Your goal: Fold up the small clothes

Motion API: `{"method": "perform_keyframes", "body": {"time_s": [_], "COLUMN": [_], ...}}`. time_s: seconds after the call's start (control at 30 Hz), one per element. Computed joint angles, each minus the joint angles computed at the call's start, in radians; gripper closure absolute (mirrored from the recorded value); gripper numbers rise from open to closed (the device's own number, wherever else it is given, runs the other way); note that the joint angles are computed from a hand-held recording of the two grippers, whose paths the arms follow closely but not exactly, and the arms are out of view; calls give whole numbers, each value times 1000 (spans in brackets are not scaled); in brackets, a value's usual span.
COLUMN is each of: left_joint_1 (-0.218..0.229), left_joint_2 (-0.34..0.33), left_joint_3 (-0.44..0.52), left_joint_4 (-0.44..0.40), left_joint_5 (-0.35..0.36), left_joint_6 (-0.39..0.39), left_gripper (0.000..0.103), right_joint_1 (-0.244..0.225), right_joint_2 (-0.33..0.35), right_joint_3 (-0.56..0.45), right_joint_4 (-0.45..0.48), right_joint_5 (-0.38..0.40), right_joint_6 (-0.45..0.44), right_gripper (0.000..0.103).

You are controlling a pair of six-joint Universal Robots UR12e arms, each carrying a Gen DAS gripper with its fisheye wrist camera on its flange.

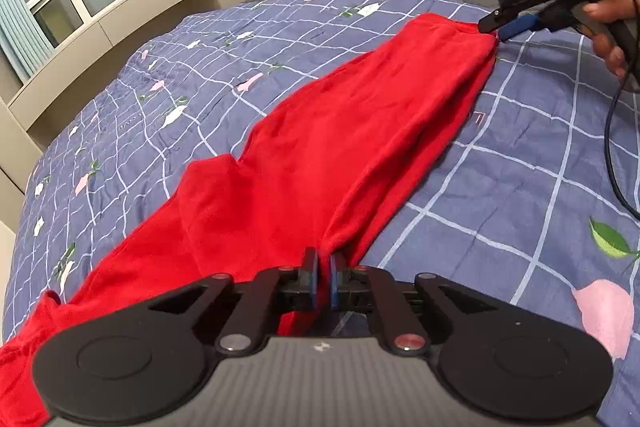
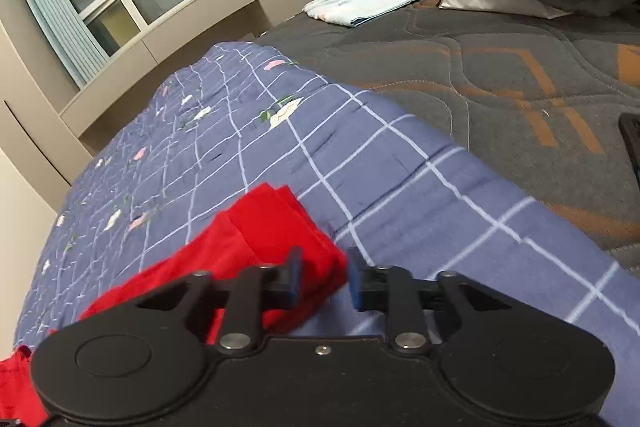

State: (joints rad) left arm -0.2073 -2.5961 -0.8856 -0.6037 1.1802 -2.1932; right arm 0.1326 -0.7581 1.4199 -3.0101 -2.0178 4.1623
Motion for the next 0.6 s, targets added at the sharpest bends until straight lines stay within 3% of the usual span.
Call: {"method": "perform_keyframes", "body": {"time_s": [0.07,0.13,0.17,0.3,0.43,0.6], "left_joint_1": [3,6,10,28,43,69], "left_joint_2": [1,2,3,12,30,50], "left_joint_3": [4,7,14,28,4,-14], "left_joint_4": [-12,-9,-28,-76,-24,28], "left_joint_5": [-6,-14,-36,-111,-120,-72], "left_joint_6": [-16,-63,-94,-238,-370,-495], "left_gripper": [77,39,32,29,29,29], "right_joint_1": [5,2,-1,-23,-27,-2], "right_joint_2": [-10,-10,-7,20,39,8], "right_joint_3": [23,32,32,11,-13,15], "right_joint_4": [-28,-45,-52,-107,-110,-140], "right_joint_5": [21,71,83,146,127,-17], "right_joint_6": [1,-4,-8,22,94,27], "right_gripper": [51,49,48,46,82,87]}}
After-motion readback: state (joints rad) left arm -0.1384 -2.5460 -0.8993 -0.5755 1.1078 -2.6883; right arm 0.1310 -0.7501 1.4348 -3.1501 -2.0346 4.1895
